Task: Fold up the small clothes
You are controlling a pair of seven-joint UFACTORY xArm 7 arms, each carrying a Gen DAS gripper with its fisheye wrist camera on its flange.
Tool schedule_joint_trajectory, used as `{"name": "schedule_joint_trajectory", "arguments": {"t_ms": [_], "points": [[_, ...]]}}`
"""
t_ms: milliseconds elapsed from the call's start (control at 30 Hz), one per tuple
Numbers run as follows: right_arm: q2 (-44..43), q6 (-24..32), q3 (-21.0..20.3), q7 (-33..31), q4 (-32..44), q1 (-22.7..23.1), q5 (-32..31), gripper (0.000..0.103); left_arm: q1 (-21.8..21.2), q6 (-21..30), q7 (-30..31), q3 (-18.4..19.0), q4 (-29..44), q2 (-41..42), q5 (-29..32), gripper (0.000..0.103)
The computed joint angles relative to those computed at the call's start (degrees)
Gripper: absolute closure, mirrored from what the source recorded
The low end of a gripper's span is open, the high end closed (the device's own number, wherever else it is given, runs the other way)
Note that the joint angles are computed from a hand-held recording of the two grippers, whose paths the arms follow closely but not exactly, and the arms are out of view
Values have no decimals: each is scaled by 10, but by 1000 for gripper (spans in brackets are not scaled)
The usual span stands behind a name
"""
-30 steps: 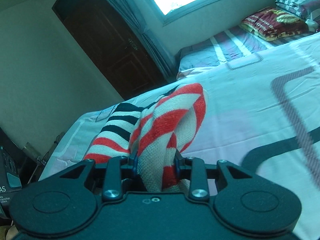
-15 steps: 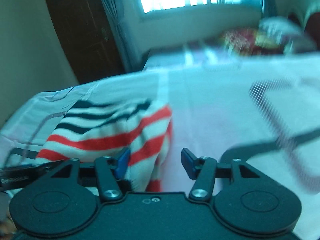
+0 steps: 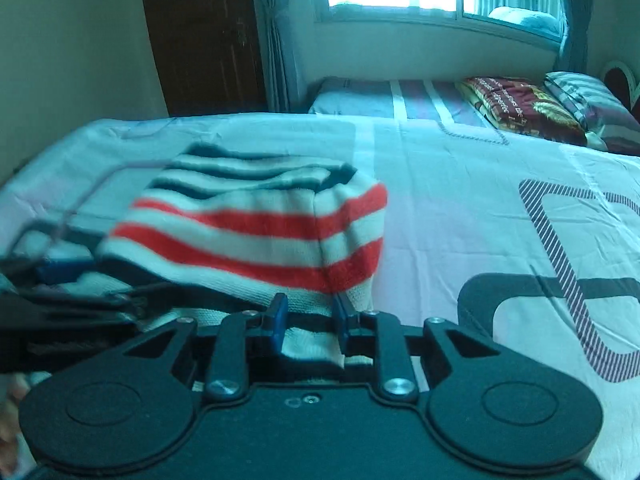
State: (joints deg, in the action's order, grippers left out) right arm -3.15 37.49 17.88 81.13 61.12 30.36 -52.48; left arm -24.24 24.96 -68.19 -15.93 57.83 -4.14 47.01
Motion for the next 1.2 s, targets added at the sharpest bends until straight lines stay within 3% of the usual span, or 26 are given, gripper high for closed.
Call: {"name": "schedule_joint_trajectory", "arguments": {"t_ms": [100, 233, 333, 433, 500, 733, 900, 1000, 1200], "points": [[8, 19, 2, 0, 21, 7, 25, 75, -4, 13, 35, 2, 3, -5, -43, 15], [-30, 14, 9, 43, 2, 7, 36, 55, -4, 47, 51, -8, 3, -32, -51, 15], [-60, 37, 26, 50, -10, 4, 51, 53, -1, 69, 66, -17, -1, -58, -67, 15], [-87, 63, 43, 50, -18, 2, 81, 34, 1, 73, 92, -22, -14, -91, -106, 11], [-109, 65, 53, 48, -30, 0, 101, 34, 6, 77, 100, -31, -25, -115, -123, 0], [-181, 87, 93, 36, -57, -11, 178, 27, 13, 75, 146, -58, -56, -187, -199, 0], [-223, 120, 127, 19, -61, -16, 210, 21, 12, 123, 168, -84, -63, -239, -236, 0], [-243, 132, 140, 0, -62, -16, 232, 19, 5, 184, 192, -97, -54, -261, -262, 0], [-291, 138, 159, -30, -77, -18, 267, 18, 15, 262, 186, -148, -59, -341, -252, 0]]}}
